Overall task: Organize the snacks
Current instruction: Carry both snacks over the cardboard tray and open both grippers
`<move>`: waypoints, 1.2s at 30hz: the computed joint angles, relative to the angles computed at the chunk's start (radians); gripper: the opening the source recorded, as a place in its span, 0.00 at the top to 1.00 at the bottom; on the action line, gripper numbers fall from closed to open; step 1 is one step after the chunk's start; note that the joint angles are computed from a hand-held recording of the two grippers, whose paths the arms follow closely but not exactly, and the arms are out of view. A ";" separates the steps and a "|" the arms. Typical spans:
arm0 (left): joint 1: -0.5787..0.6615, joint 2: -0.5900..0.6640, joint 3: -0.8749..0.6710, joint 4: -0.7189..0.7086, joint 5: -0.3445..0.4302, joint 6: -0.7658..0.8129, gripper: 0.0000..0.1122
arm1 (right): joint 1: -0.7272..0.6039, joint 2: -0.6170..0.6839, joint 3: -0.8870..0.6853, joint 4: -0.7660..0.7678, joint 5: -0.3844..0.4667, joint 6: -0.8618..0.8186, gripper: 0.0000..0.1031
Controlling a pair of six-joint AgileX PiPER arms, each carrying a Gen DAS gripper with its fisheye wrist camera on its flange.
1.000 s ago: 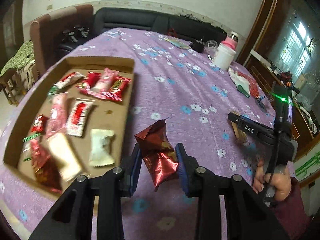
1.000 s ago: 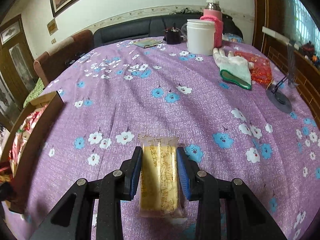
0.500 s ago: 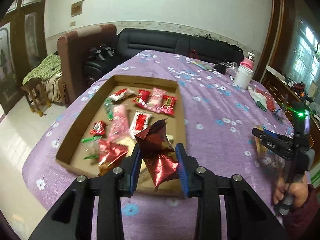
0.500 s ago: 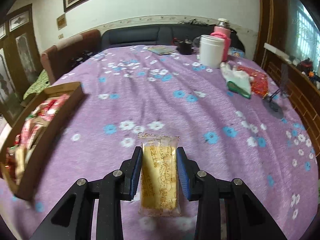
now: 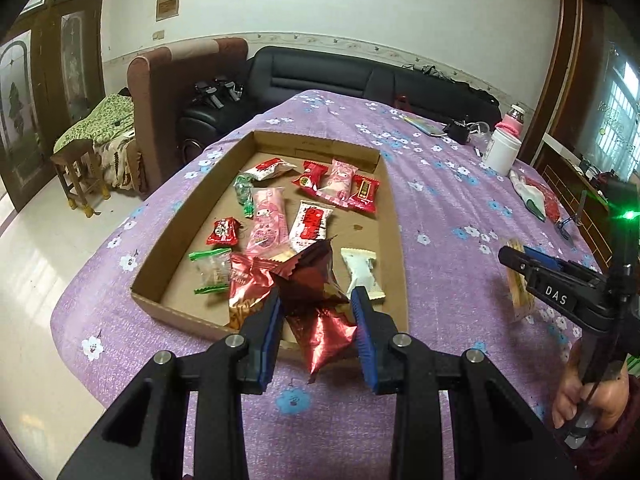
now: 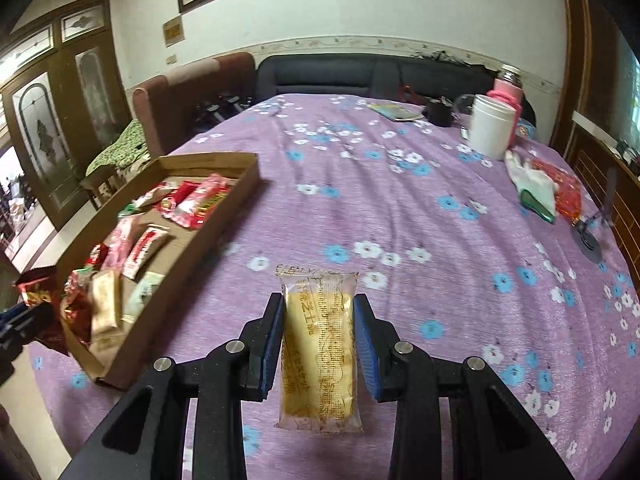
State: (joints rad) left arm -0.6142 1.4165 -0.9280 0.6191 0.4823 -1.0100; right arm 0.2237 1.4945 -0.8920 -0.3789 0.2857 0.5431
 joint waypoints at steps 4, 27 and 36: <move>0.025 -0.003 0.006 -0.018 -0.012 0.022 0.71 | 0.041 0.016 -0.044 0.024 0.024 -0.016 0.64; 0.423 0.112 -0.081 -0.600 -0.137 0.689 0.71 | 0.225 0.375 -0.589 0.299 0.254 -0.275 0.64; 0.422 0.307 -0.364 -0.540 -0.033 0.731 0.71 | 0.218 0.584 -0.857 0.248 0.395 -0.234 0.64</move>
